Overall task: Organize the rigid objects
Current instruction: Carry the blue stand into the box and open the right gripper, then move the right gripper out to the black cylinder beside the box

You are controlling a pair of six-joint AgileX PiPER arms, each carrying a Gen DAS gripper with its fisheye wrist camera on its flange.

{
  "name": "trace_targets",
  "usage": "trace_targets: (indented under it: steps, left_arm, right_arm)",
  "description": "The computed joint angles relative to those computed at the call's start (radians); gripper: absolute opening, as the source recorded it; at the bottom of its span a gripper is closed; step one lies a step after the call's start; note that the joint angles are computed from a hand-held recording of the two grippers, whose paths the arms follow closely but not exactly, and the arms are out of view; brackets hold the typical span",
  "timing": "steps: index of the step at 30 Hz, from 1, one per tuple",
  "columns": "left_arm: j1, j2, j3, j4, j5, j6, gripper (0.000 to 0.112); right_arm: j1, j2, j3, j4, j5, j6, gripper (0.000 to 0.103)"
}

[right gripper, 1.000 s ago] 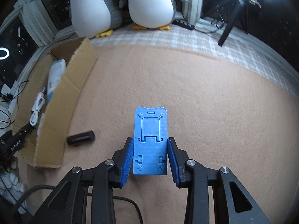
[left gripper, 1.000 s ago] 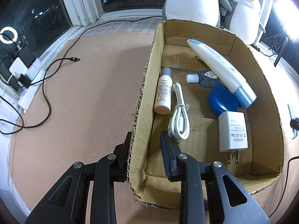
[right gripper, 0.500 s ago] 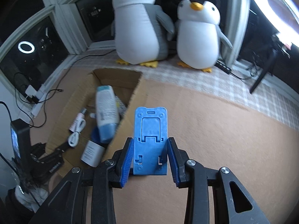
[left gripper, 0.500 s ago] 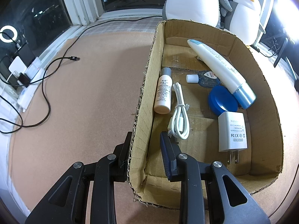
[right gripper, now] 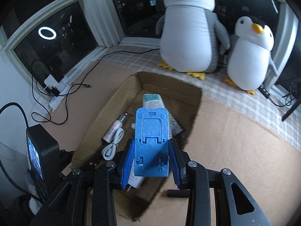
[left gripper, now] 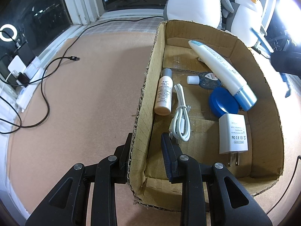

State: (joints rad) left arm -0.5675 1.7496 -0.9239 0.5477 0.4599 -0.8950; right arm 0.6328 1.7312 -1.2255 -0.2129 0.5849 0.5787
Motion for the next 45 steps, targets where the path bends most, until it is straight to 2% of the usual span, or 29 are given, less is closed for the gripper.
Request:
trace_targets:
  steps: [10,20,23,26,35,45]
  left_arm:
    - [-0.002,0.002,-0.005,-0.005,0.001,0.0,0.027]
    - [-0.007,0.003,-0.006,0.004,0.003,-0.01,0.027]
    - [-0.005,0.003,-0.005,0.003,0.001,-0.009,0.027]
    - [-0.007,0.003,-0.006,0.003,0.002,-0.011,0.027]
    - [-0.004,0.002,-0.004,0.002,0.001,-0.008,0.027]
    - [-0.006,0.003,-0.008,0.005,0.006,-0.008,0.027]
  right_arm:
    - [0.003,0.127,-0.117,0.111,-0.015,-0.092,0.033]
    - [-0.007,0.17,-0.147,0.162,-0.021,-0.131,0.033]
    - [-0.011,0.176,-0.154,0.172,-0.016,-0.142,0.039]
    - [-0.011,0.172,-0.149,0.149,-0.017,-0.123,0.045]
    - [-0.018,0.145,-0.117,0.128,-0.024,-0.102,0.047]
    - [-0.06,0.014,0.014,0.096,-0.037,-0.077,0.048]
